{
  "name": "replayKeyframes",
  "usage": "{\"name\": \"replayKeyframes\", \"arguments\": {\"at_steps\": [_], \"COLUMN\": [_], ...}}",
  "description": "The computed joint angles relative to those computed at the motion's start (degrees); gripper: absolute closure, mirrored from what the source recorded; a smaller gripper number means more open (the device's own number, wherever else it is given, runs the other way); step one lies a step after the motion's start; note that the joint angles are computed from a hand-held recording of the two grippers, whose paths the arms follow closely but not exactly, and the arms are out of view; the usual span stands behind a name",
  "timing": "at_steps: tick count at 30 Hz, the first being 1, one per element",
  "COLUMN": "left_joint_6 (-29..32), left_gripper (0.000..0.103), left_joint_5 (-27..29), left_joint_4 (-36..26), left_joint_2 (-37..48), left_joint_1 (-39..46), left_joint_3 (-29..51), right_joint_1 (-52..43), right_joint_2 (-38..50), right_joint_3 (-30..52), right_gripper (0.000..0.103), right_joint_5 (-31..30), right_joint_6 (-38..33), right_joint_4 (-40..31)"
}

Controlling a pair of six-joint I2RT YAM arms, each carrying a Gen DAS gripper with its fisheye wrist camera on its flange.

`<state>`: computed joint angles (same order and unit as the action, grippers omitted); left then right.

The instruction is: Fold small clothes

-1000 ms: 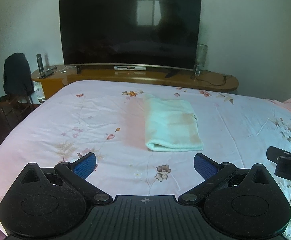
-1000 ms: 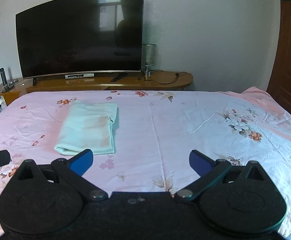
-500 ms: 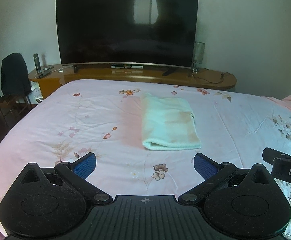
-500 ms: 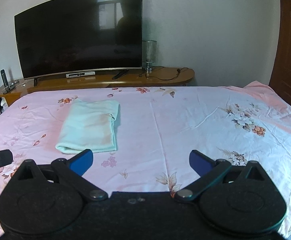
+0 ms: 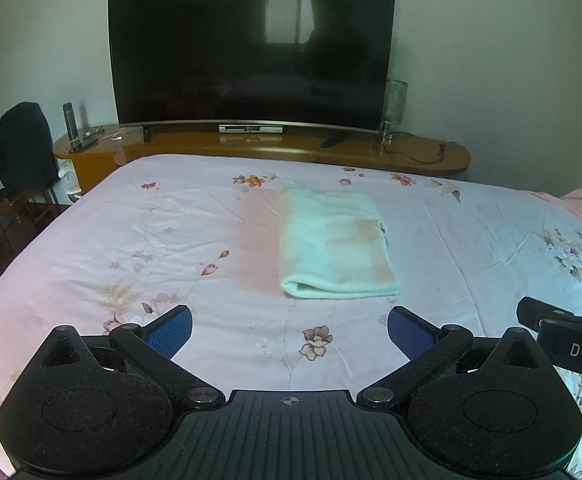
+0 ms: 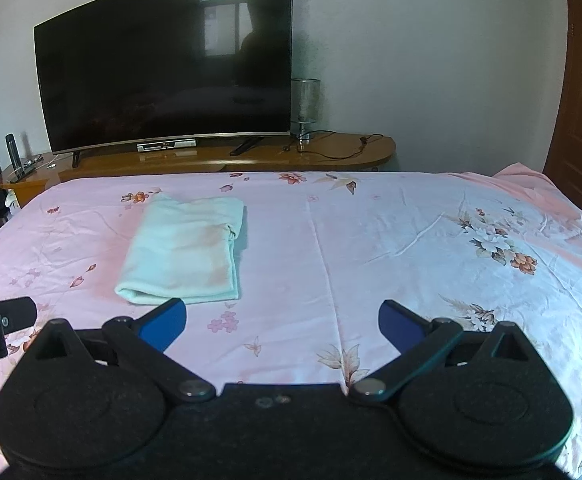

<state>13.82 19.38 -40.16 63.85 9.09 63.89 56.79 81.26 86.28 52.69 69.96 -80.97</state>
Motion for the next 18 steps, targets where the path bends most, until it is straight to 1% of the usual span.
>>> {"name": "replayKeyframes", "arguments": {"at_steps": [9, 12, 15, 18], "left_joint_6": [0.3, 0.8, 1.3, 1.2], "left_gripper": [0.000, 0.000, 0.000, 0.000], "left_joint_5": [0.4, 1.5, 3.2, 3.4], "left_joint_4": [0.2, 0.3, 2.4, 2.4], "left_joint_2": [0.5, 0.5, -0.4, 0.3], "left_joint_1": [-1.0, -1.1, -0.7, -1.2], "left_joint_3": [0.0, 0.0, -1.4, -0.9], "right_joint_1": [-0.4, -0.4, -0.7, -0.7], "right_joint_2": [0.1, -0.1, -0.7, -1.0], "right_joint_3": [-0.1, -0.4, -1.2, -1.6], "right_gripper": [0.000, 0.000, 0.000, 0.000], "right_joint_5": [-0.5, -0.5, -0.8, -0.8], "right_joint_6": [-0.4, -0.5, -0.8, -0.8], "right_joint_4": [0.3, 0.7, 1.8, 2.3]}}
